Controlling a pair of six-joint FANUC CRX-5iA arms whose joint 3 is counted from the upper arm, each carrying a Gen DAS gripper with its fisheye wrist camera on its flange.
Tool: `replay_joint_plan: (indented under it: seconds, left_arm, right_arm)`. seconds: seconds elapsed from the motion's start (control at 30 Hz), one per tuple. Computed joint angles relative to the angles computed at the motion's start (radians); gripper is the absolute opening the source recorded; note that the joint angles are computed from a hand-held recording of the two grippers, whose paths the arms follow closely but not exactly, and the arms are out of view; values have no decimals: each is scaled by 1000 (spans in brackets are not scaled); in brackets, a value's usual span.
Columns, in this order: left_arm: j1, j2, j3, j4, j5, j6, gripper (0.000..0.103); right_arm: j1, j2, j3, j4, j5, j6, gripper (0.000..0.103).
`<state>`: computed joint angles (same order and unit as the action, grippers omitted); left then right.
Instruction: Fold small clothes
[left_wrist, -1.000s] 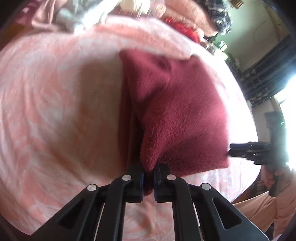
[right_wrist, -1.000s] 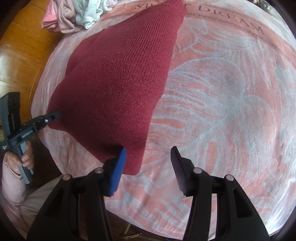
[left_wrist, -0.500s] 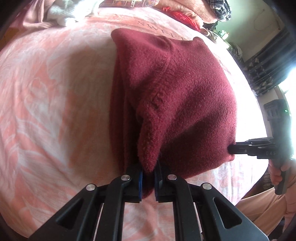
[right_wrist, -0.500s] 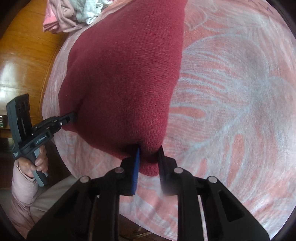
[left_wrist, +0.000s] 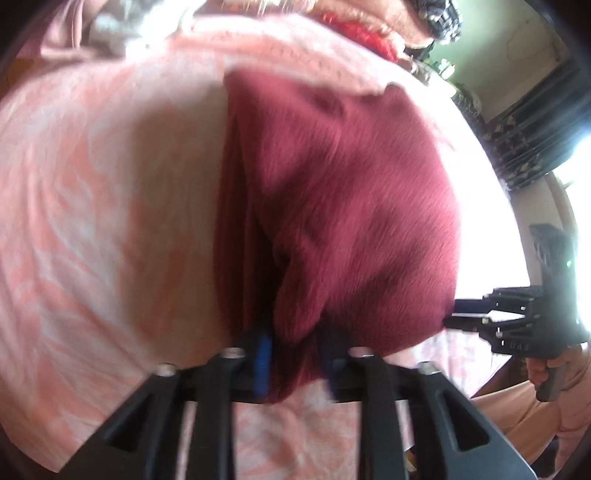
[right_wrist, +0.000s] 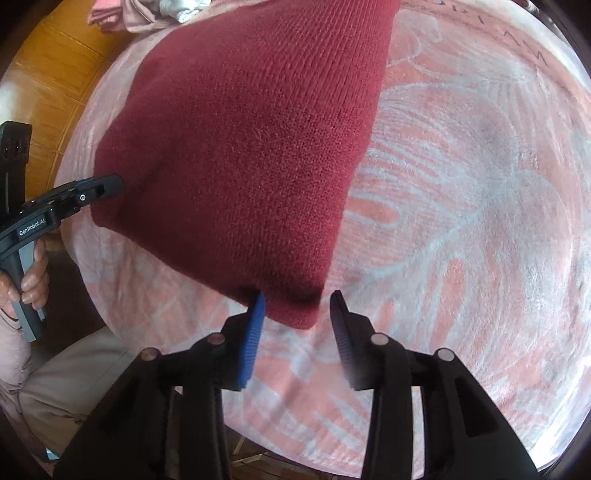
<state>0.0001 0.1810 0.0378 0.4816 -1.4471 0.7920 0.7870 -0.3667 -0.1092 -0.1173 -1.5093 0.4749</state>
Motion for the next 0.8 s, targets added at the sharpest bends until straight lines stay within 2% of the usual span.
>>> replay_joint_plan:
  seconds: [0.03,0.17,0.4,0.43,0.47,0.5,0.57,0.67,0.8]
  left_arm:
    - [2,-7,1,23,27,-5,64]
    - [-19,13,50,72,90,16,65]
    - [-104,203,241,20,109,246,65]
    - [-102,228,252,49,105,264,60]
    - [-98,233,237,80,103,265,45]
    - [-95,248,247,101,88,268,40]
    - [-99,255,255,116,85,251,13]
    - [-96,247,256,127,101,235,10]
    - [-94,235,264,68,145,222,9]
  right_arm:
    - [-3,-5,6,7,-2,-3,41]
    - [-31,-20,25,38,-11,-4,42]
    - [-103,-30,19,23,-2,24,43]
    - [-109,-31,16,19,-7,34,44]
    - [-104,-38,9,20,-11,28,44]
    - [-112,-41,7,13,-16,32,44]
    - [-111,-43,-2,4,-13,21,44]
    - [-103,-34,-4,7,-7,11,44]
    - [-74,-33,-5,36,2,-10,44]
